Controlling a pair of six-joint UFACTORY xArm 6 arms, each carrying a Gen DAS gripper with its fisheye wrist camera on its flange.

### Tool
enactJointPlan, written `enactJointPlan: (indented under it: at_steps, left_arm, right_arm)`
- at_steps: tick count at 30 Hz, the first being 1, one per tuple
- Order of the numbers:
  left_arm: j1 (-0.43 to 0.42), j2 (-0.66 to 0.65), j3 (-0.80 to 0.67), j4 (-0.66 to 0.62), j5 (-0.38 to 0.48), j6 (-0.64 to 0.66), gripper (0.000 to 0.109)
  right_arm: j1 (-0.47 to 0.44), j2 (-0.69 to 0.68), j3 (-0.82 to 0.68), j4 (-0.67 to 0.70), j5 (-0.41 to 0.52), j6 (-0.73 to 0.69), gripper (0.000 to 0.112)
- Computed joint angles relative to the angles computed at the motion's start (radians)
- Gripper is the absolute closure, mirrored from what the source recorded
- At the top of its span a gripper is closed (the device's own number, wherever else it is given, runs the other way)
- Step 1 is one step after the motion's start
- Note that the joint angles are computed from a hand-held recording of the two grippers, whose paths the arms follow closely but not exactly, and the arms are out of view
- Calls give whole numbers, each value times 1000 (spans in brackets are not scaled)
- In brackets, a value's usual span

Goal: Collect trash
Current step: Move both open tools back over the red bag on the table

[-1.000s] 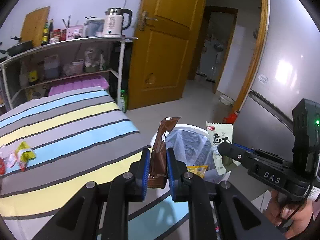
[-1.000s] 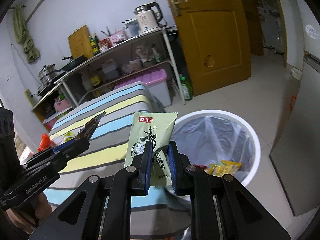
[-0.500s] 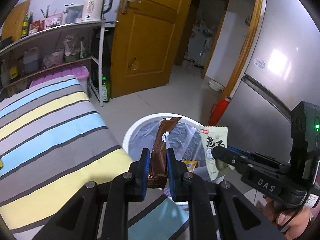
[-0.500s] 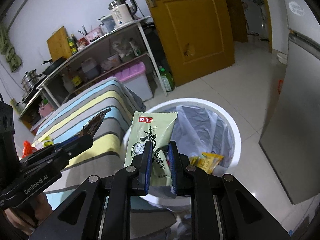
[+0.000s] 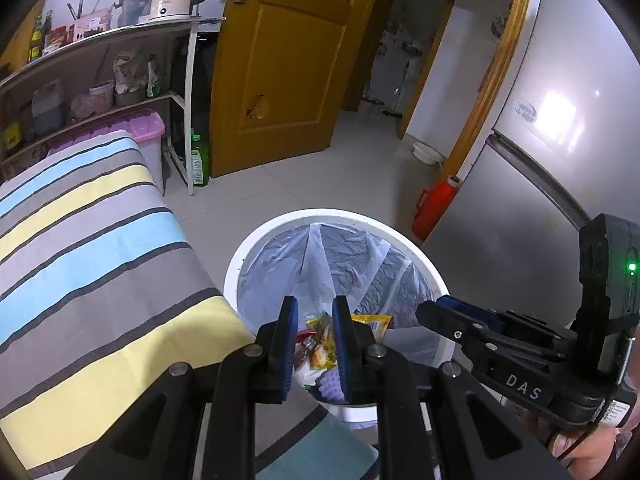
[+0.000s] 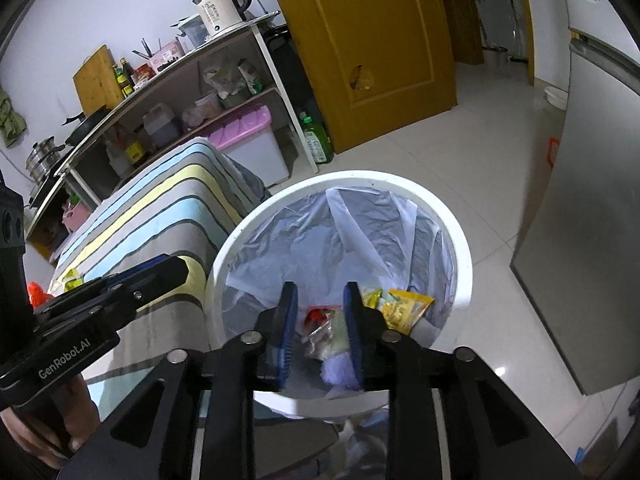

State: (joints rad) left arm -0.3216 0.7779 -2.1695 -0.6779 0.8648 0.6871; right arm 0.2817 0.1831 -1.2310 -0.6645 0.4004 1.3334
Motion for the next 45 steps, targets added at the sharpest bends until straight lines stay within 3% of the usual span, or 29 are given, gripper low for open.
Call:
enactJointPlan:
  at_steps: [15,29,45]
  left_arm:
    - [49,-237,306,-143,-127,146,91]
    - [144,-463,575,-261,-237,256,91]
    - [246,-593,752,-296,-318,302,91]
  right_arm:
    - [63,-56,-16,-136,28,80,84]
    - [185,-3,-142,-198,29,20,84]
    - [251,109,-265,-133,-33,-107,84]
